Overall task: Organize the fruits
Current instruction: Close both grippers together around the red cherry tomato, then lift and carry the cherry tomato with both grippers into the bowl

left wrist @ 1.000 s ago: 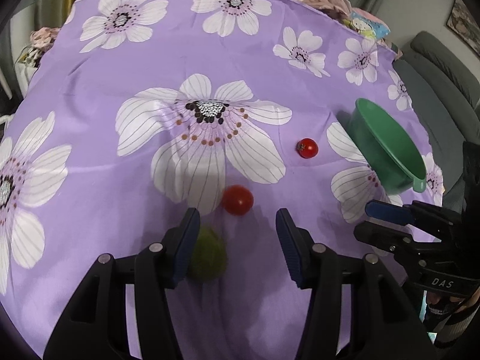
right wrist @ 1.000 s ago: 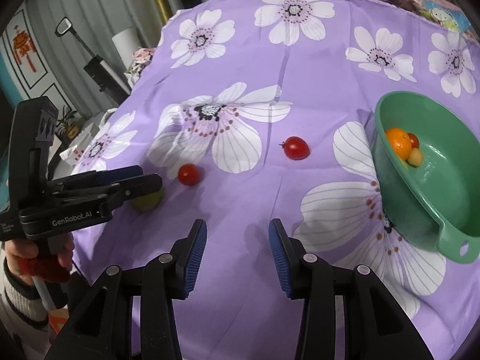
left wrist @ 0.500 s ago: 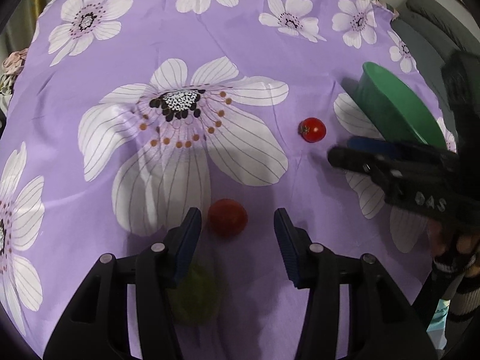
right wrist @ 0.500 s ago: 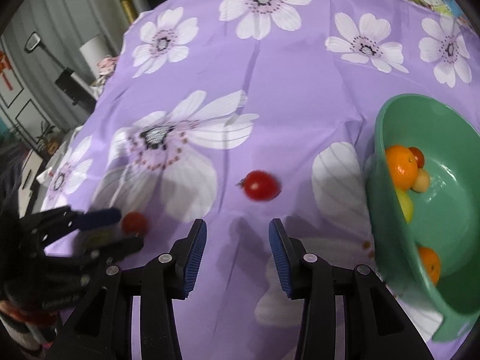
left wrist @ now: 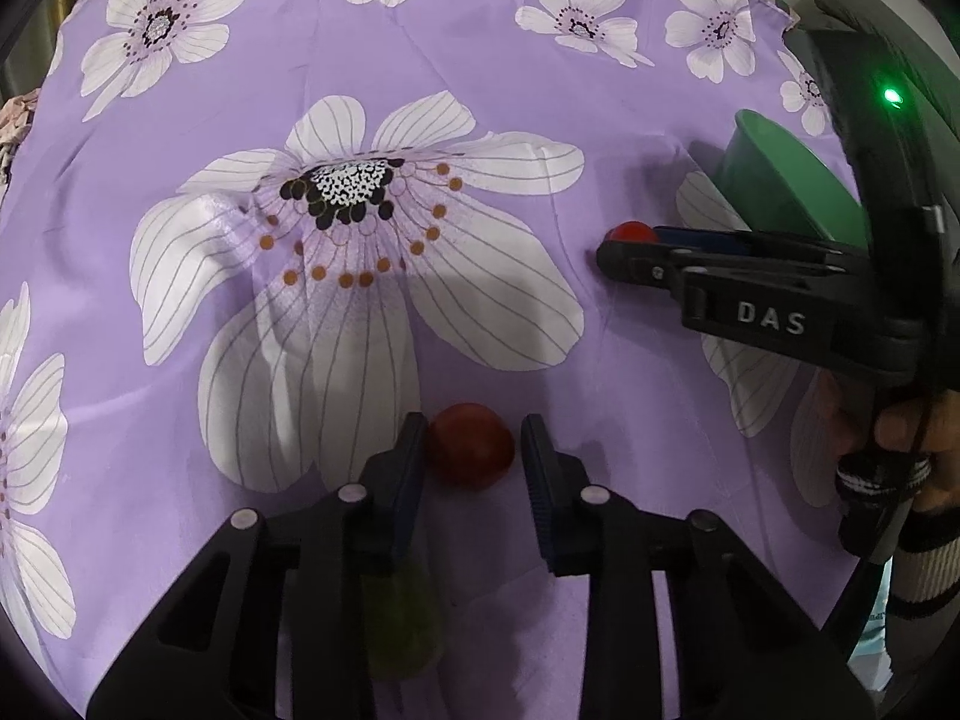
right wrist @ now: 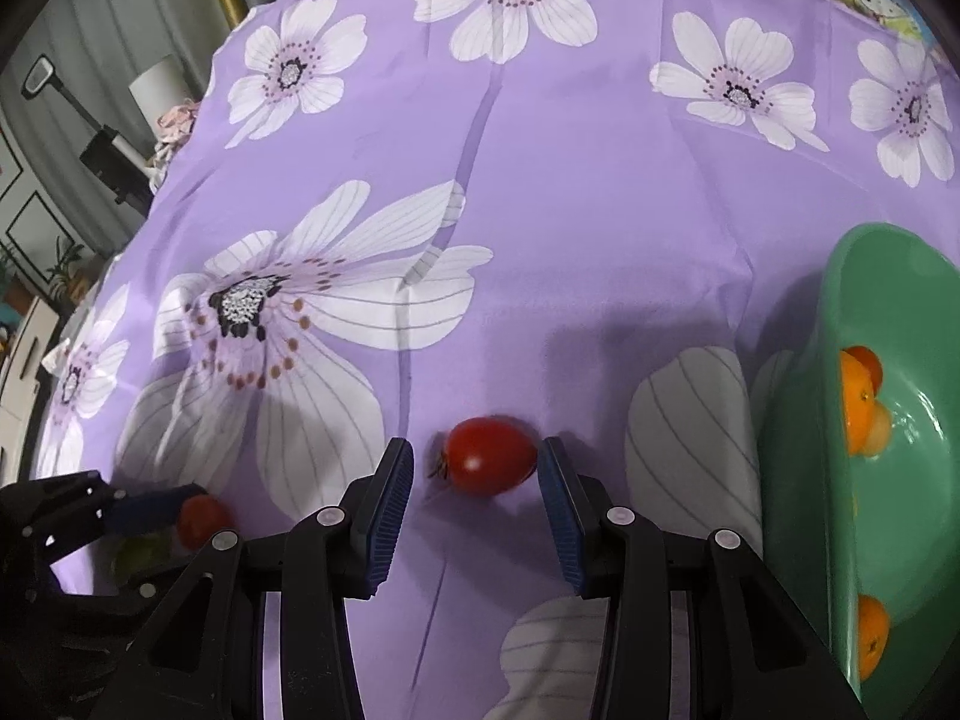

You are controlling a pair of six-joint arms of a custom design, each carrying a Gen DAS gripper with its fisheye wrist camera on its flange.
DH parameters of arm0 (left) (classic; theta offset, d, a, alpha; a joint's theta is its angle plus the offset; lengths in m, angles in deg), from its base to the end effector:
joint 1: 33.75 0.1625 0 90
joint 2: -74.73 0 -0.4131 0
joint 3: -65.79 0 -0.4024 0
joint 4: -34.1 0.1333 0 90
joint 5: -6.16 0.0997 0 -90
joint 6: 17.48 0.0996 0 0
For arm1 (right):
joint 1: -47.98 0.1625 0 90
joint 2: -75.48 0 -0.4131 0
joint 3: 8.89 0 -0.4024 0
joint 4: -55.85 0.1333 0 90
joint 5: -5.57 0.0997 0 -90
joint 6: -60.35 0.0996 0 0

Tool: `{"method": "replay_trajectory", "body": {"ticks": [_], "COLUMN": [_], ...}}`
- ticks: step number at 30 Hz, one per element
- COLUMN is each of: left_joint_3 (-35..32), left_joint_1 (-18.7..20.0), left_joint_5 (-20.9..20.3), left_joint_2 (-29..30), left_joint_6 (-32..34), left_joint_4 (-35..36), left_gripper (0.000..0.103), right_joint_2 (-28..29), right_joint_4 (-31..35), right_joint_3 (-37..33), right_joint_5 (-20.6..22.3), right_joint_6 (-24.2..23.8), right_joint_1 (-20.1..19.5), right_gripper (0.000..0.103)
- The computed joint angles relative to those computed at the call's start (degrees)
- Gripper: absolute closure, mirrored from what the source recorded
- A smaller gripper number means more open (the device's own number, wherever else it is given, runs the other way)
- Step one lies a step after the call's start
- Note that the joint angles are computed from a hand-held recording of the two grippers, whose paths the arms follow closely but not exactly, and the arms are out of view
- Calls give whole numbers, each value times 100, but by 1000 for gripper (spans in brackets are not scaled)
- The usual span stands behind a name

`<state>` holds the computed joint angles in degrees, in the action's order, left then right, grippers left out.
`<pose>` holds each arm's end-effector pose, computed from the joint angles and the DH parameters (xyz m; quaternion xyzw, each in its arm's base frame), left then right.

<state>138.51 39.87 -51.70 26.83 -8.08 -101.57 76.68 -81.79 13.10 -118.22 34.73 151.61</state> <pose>-0.0371 -0.7868 0.2568 0.1620 0.9324 -0.1901 0.2612 0.2897 -0.8640 -0.0387 0.2561 -0.9015 0.1718 0.3036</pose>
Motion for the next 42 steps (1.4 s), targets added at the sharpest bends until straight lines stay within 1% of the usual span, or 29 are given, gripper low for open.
{"method": "replay_trajectory", "body": {"ticks": [3, 8, 9, 11, 14, 17, 24, 30, 35, 42], "left_joint_3": [-16, -25, -9, 11, 70, 153, 328, 496, 745, 1129], "left_joint_1": [5, 24, 24, 29, 11, -15, -111, -185, -244, -388], "left_joint_5": [-9, -44, -44, -56, -34, -43, -14, 6, -3, 99], "left_joint_2": [11, 10, 3, -12, -58, -124, -239, -341, -476, -691], "left_joint_6": [10, 8, 16, -14, -31, -21, -48, -133, -273, -345], "left_joint_4": [-8, -6, -29, -44, -83, -165, -312, -440, -605, -851], "left_gripper": [77, 76, 76, 76, 76, 76, 76, 76, 76, 76], "right_joint_2": [62, 105, 97, 73, -23, -182, -722, -1158, -1475, -1875], "right_joint_4": [76, 120, 105, 111, 86, -77, -659, -1029, -1228, -1644], "right_joint_3": [-112, -191, -168, -130, 32, 341, 1354, 2160, 2731, 3480], "right_joint_5": [12, 63, 73, 125, 212, 280, 580, 808, 966, 1122], "right_joint_6": [-27, -97, -126, -128, -81, -113, -291, -395, -403, -518], "right_joint_1": [-14, -17, -17, -21, -33, -29, 34, 80, 88, 150], "right_gripper": [59, 60, 60, 68, 70, 70, 70, 70, 70, 70]}}
